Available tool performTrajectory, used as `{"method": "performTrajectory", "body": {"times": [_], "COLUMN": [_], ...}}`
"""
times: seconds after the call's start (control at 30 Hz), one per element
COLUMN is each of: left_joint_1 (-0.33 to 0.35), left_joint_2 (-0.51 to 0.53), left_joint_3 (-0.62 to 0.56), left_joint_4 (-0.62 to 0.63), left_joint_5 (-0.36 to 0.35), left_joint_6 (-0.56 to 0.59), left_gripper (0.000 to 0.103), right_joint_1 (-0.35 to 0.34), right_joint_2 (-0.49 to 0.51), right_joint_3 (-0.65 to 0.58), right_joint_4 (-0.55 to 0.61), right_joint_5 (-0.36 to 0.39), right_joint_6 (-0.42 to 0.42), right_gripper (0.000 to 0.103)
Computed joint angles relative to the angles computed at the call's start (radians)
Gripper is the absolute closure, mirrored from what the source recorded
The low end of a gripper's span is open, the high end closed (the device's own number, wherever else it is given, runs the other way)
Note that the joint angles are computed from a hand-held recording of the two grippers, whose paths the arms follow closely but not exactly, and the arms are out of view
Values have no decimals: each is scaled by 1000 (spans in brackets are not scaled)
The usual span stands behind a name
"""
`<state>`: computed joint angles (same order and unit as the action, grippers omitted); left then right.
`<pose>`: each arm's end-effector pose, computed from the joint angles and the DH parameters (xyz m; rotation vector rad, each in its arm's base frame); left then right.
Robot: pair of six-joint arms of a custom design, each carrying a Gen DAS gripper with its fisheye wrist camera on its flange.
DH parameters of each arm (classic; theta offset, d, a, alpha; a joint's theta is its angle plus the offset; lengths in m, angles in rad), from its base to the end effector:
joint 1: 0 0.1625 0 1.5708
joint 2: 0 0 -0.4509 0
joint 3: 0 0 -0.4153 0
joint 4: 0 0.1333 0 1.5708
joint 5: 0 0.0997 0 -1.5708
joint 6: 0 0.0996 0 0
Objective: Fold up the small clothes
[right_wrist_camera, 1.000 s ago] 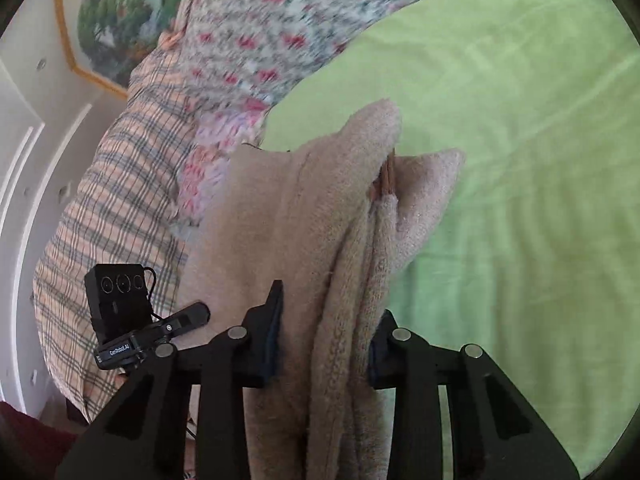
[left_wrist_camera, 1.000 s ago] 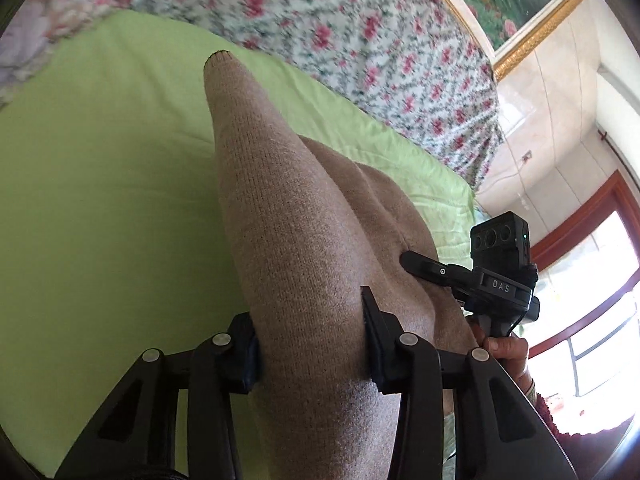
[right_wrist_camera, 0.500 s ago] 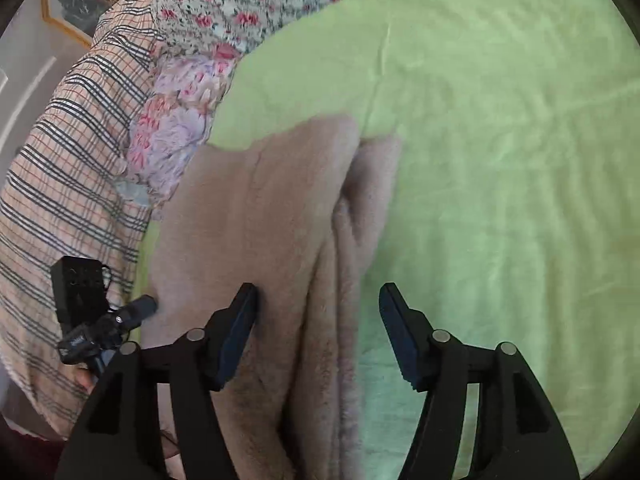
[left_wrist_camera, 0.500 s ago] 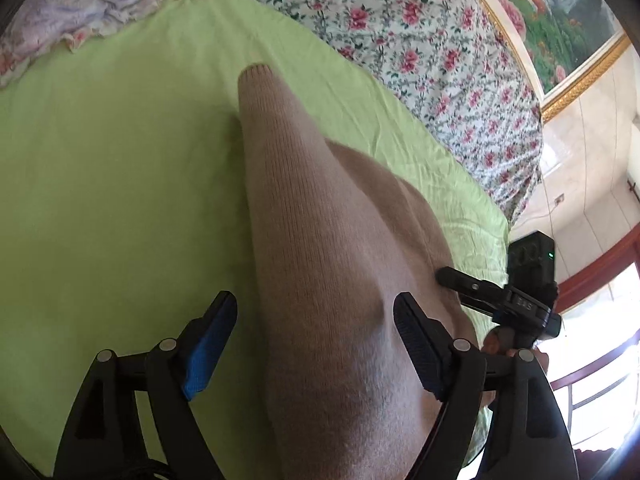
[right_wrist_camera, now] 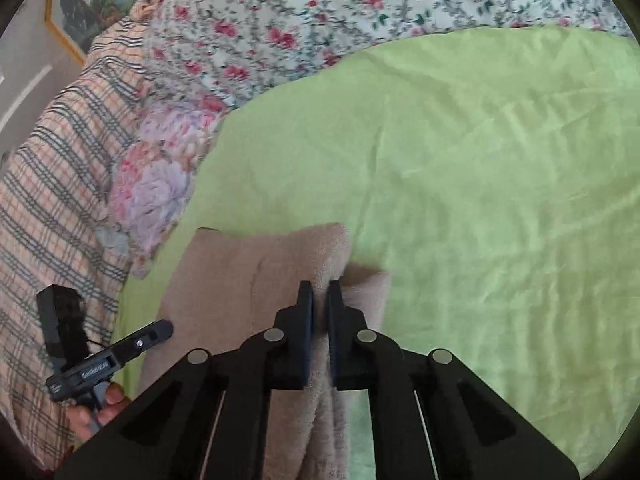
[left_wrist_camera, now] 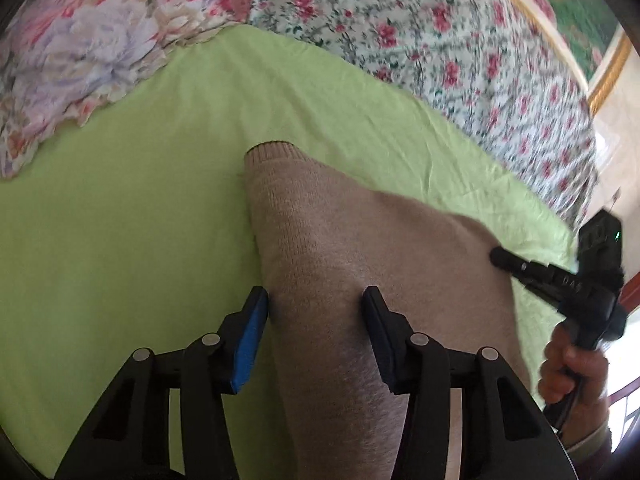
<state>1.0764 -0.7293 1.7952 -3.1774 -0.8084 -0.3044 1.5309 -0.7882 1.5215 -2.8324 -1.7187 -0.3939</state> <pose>-0.1351 -0.6766 0.0890 -0.0386 2.4707 -1.0098 0.0881 -0.7664 0.1694 0.4384 -2.7700 0.6959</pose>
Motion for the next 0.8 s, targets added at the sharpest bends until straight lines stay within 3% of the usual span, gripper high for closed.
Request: {"method": "performTrajectory", "body": {"times": [0.1, 0.2, 0.43, 0.57, 0.7, 0.8], "left_joint_1": [-19, -41, -145, -206, -263, -277], "left_joint_2": [25, 1, -94, -136, -131, -105], "left_joint_3": [-27, 7, 234, 386, 502, 517], "left_joint_4": [52, 57, -33, -87, -158, -127], "left_joint_5": [76, 94, 102, 69, 50, 60], "left_joint_6": [20, 27, 56, -38, -138, -187], "left_gripper": [54, 54, 54, 53, 49, 49], "right_joint_1": [-15, -24, -26, -40, -64, -75], "right_joint_2": [2, -44, -227, -310, -351, -345], "right_joint_3": [8, 64, 311, 449, 540, 563], "right_joint_4": [33, -1, -78, -107, -145, -146], "right_joint_5": [17, 57, 107, 121, 127, 115], "right_joint_6": [20, 45, 5, -14, -28, -36], "right_gripper": [95, 91, 85, 84, 61, 61]}}
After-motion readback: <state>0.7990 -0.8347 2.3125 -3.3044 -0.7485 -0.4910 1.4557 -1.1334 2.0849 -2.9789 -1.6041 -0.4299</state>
